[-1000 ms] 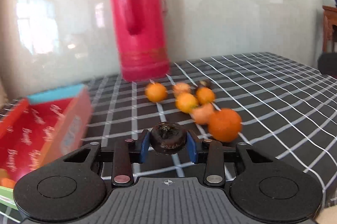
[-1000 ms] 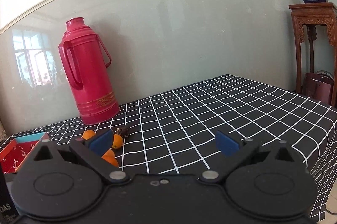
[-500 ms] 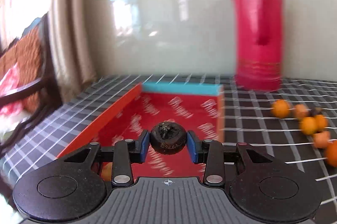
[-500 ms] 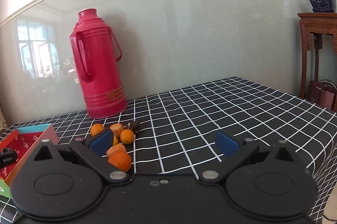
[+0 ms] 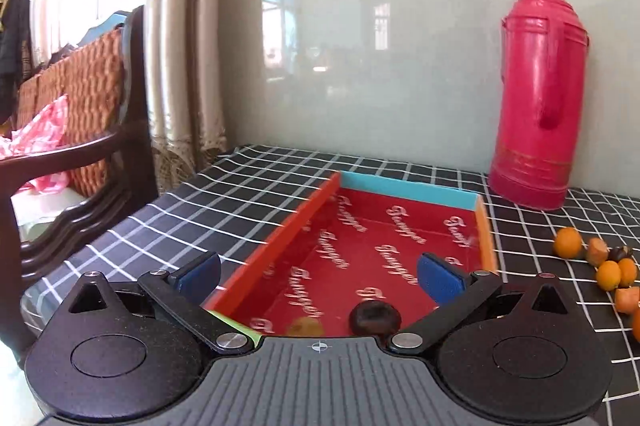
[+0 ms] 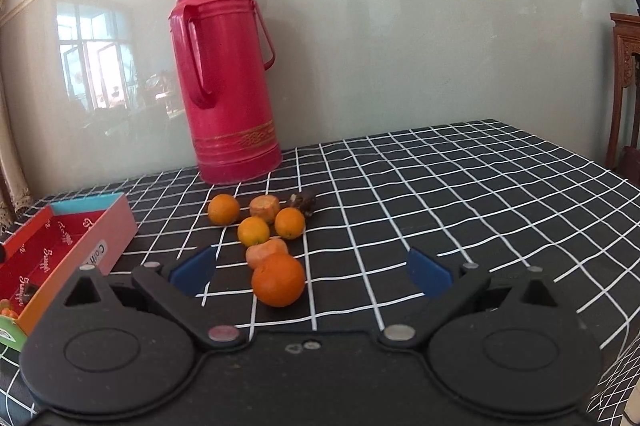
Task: Organize fruits
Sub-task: 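Grasp the large orange with the right tool, then carry the large orange into the red box and open the right tool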
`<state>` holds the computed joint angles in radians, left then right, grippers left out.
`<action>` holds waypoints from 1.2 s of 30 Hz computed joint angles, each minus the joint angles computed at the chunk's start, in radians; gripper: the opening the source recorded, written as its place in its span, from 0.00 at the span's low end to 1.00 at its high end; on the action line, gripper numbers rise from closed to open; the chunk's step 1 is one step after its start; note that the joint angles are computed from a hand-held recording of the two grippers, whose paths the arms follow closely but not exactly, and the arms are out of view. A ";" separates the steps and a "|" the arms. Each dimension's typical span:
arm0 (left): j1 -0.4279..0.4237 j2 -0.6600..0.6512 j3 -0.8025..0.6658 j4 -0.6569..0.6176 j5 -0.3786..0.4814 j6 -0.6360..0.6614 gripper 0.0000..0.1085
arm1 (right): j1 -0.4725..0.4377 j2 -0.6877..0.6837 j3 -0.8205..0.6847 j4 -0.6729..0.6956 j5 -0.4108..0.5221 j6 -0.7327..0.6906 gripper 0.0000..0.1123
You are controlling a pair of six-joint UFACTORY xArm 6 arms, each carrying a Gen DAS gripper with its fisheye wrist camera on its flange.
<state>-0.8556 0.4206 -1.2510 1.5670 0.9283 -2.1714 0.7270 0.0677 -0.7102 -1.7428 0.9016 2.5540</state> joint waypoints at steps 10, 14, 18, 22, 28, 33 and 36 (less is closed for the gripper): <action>0.024 -0.143 0.194 0.018 0.088 -0.162 0.95 | -0.074 0.133 -0.140 0.036 -0.128 -0.067 0.63; 0.048 -0.172 0.236 0.005 0.083 -0.175 0.95 | -0.092 0.168 -0.176 0.074 -0.145 -0.077 0.50; 0.069 -0.195 0.268 0.003 0.073 -0.190 0.95 | -0.115 0.182 -0.187 0.068 -0.184 -0.035 0.36; 0.077 -0.212 0.294 0.003 0.074 -0.211 0.95 | -0.117 0.198 -0.206 0.067 -0.191 -0.054 0.30; 0.085 -0.222 0.312 -0.009 0.079 -0.216 0.95 | -0.095 0.213 -0.226 0.068 -0.164 -0.076 0.28; 0.093 -0.240 0.334 -0.023 0.079 -0.235 0.95 | -0.028 0.195 -0.231 -0.066 -0.122 -0.053 0.28; 0.098 -0.245 0.343 -0.033 0.078 -0.233 0.95 | -0.008 0.188 -0.240 -0.230 -0.162 0.041 0.28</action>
